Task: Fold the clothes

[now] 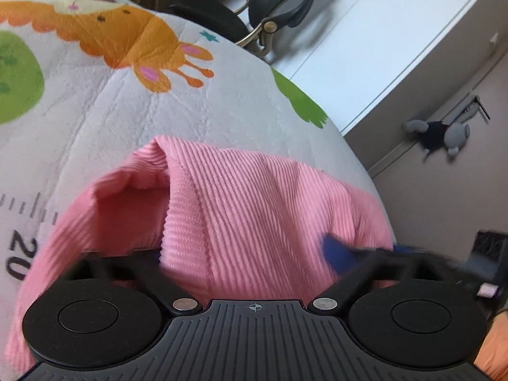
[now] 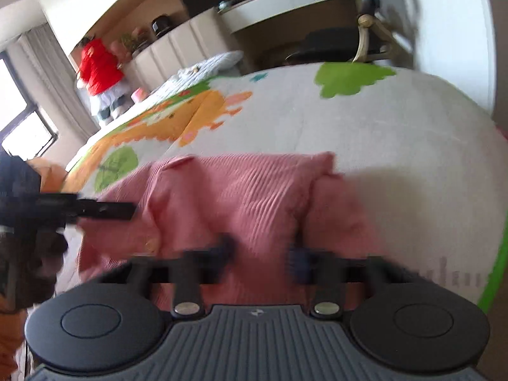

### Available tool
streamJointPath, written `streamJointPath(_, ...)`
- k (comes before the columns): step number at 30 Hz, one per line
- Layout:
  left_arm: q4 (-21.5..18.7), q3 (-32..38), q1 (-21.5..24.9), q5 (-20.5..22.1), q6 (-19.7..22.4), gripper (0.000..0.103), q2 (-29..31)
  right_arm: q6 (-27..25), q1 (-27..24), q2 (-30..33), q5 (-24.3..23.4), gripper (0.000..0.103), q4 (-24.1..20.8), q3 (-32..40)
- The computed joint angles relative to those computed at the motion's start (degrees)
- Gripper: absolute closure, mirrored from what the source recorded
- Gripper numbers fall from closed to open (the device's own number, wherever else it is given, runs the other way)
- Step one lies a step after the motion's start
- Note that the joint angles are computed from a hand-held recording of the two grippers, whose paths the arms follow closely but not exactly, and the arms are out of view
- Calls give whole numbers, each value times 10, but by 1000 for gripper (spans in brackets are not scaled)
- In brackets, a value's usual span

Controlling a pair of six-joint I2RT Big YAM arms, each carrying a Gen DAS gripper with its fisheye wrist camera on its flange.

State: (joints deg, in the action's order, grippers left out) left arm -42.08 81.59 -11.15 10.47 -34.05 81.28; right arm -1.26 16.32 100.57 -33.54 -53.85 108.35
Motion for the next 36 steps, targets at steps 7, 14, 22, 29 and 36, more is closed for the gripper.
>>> streamJointPath(7,-35,17,-27,-47,81,73,-58,-56,-14,-71,-37,87,33,-38)
streamJointPath(14,-102,-14,-53,-58,80,46,-76,-147,-1,-79,17,66,-50,-80)
streamJointPath(22,-11,-21,20,48,24,9,-60,12,-48,-10,-91,36,-36,26)
streamJointPath(29,-29,49,34,92,-2,7,50,39,-22,172,-119,36,-201,262)
streamJointPath(36,-3,83,17,-127,66,10,51,-6,33,254,-37,37,-69,409)
